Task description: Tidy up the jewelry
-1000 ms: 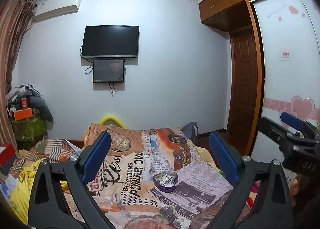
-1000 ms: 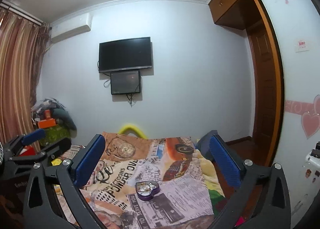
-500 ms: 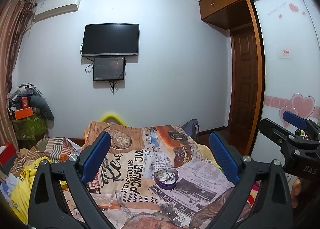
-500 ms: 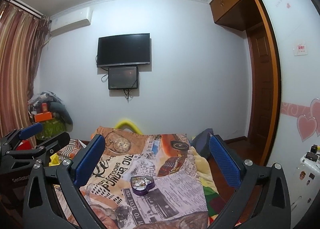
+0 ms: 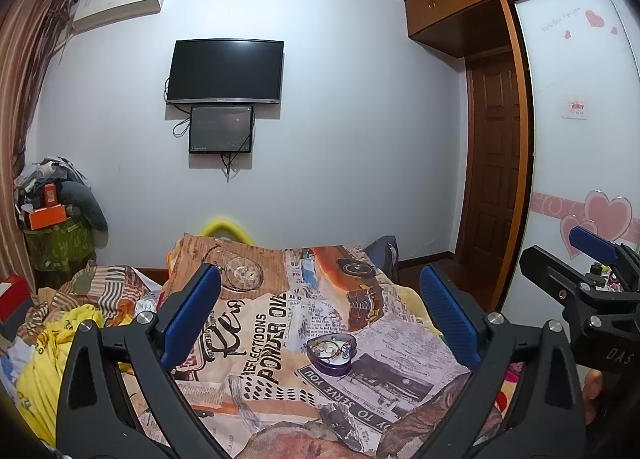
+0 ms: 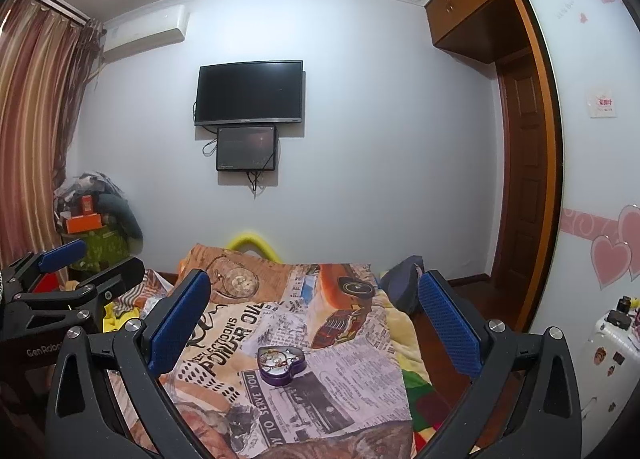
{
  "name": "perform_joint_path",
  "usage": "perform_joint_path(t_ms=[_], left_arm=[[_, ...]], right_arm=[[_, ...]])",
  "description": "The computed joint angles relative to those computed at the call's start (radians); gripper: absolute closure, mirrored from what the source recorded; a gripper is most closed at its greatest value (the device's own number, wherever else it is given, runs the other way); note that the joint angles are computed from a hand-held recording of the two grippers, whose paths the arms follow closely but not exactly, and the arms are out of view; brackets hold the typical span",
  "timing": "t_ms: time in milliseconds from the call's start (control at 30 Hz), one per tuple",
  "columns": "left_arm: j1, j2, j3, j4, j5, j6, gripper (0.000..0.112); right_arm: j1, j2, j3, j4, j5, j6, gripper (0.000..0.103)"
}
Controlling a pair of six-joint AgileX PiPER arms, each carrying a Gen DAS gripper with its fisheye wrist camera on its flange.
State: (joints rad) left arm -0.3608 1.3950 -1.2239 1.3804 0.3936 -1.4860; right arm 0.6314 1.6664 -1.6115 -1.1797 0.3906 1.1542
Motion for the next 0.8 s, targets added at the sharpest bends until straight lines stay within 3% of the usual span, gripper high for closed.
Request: perform_joint_path(t_ms=[800], left_arm=[[0.024, 0.007, -0.006, -0.045, -0.022, 0.030, 0.011]], right_arm=[[-0.005, 0.002, -0.019, 0.087, 0.007, -0.079, 0.000]])
